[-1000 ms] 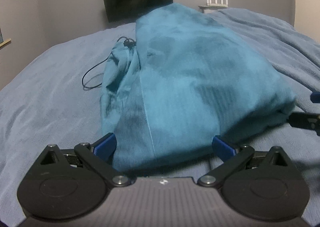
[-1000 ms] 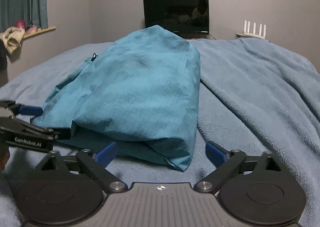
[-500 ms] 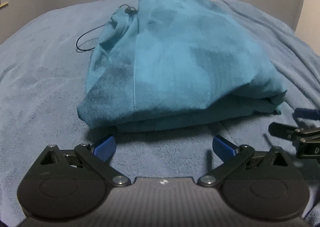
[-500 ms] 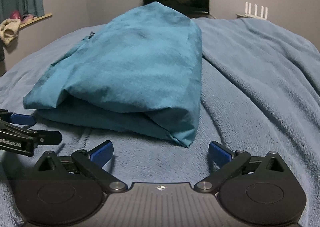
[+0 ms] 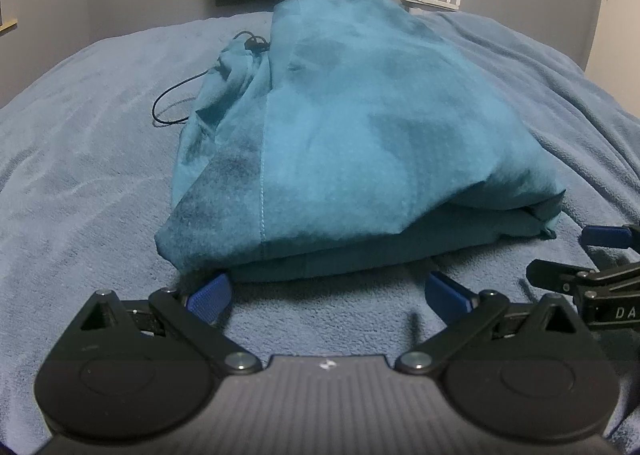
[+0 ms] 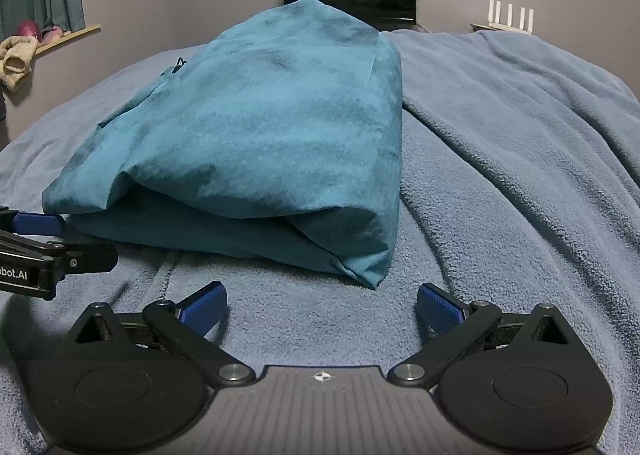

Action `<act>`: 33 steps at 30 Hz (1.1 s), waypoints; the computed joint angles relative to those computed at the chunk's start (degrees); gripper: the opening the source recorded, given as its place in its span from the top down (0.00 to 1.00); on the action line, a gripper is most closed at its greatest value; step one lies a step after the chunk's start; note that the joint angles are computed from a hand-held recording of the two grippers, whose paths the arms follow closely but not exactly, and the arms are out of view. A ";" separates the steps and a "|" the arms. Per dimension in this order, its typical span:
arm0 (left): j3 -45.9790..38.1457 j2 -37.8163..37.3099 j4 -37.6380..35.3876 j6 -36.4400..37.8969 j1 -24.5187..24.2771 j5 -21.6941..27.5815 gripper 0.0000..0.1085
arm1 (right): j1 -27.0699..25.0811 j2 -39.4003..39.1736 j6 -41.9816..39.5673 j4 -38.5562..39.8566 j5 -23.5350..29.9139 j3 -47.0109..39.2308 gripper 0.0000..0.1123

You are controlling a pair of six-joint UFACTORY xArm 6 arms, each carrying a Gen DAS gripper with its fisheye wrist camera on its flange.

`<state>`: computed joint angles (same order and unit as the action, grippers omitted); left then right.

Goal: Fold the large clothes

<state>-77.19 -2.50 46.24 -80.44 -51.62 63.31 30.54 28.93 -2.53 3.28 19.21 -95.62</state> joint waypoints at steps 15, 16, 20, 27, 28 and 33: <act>-0.47 0.01 5.79 -3.58 -1.76 3.00 0.05 | -0.04 -2.09 0.21 -2.43 -12.12 5.27 0.08; -0.49 0.03 5.76 -3.49 -1.79 3.05 0.05 | 0.03 -1.97 -0.43 -2.07 -12.44 5.12 0.08; -0.93 0.26 5.11 -2.74 -1.87 3.43 0.05 | 0.26 -2.03 -1.34 -2.20 -12.01 5.09 0.08; -1.05 0.49 5.09 -2.36 -1.57 3.08 0.05 | 0.20 -2.05 0.05 -3.04 -10.73 4.74 0.08; -1.11 0.53 5.10 -2.38 -1.59 3.15 0.05 | 0.18 -1.91 0.15 -3.07 -10.58 4.56 0.08; -1.19 0.63 4.99 -2.21 -1.50 3.10 0.05 | 0.23 -1.39 0.01 -2.65 -9.70 3.75 0.08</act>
